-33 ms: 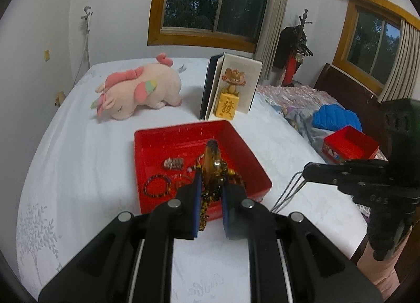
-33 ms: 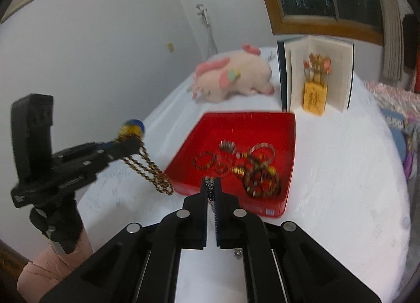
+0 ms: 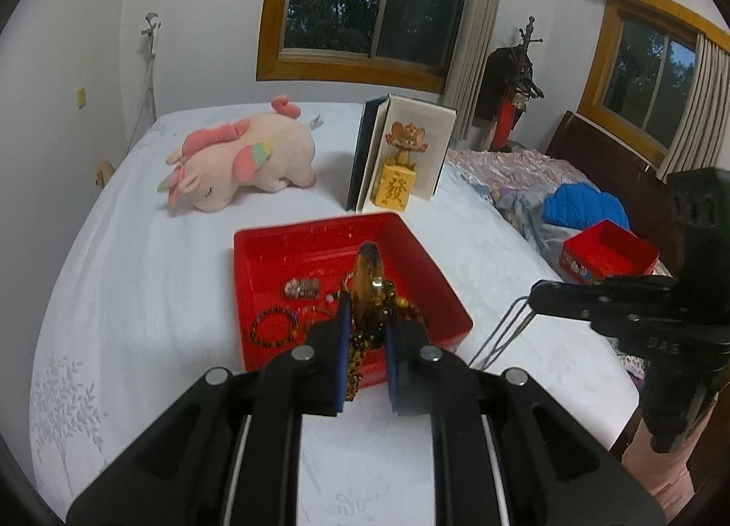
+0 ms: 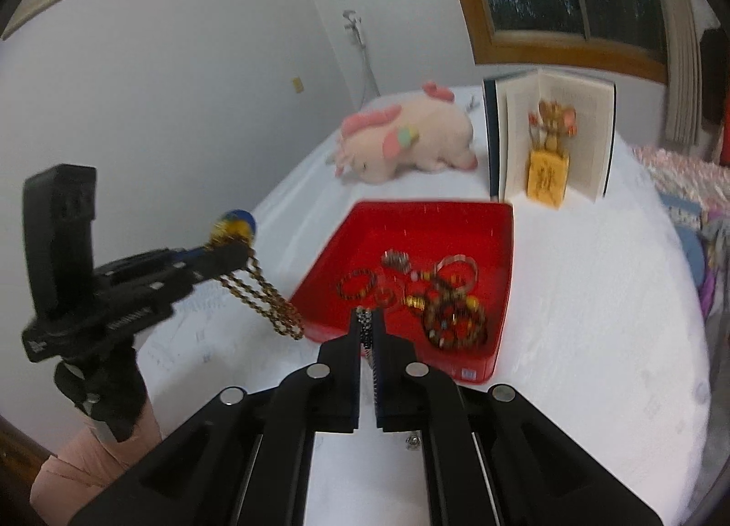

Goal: Organize jewelry
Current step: 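Carry the gold chain over the tin while the right tool carries the silver chain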

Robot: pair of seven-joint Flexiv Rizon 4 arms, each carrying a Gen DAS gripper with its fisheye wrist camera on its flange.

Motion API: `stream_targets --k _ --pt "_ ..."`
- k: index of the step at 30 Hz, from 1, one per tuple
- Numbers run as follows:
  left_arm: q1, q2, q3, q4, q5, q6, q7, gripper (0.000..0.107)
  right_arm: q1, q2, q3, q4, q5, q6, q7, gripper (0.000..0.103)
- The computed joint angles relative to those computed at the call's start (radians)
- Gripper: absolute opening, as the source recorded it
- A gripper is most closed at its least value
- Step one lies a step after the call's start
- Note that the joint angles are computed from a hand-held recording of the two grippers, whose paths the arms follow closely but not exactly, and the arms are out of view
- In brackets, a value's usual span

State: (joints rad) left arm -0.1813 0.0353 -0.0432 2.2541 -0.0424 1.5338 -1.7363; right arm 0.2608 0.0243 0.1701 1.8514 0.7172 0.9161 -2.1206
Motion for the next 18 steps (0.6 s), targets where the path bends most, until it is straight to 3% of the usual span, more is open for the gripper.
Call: stream_targets --k 8,18 --pt "0.001 -0.035 0.004 -0.060 -0.089 -0.029 0.071 0.012 0.006 -0.015 -0.003 -0.085 -0.063 0.002 0.058 0.004" --pt "0.026 -0.090 0.017 -0.165 -0.087 -0.107 0.072 0.012 -0.003 -0.108 0.008 -0.234 -0.140 -0.023 0.130 0.004"
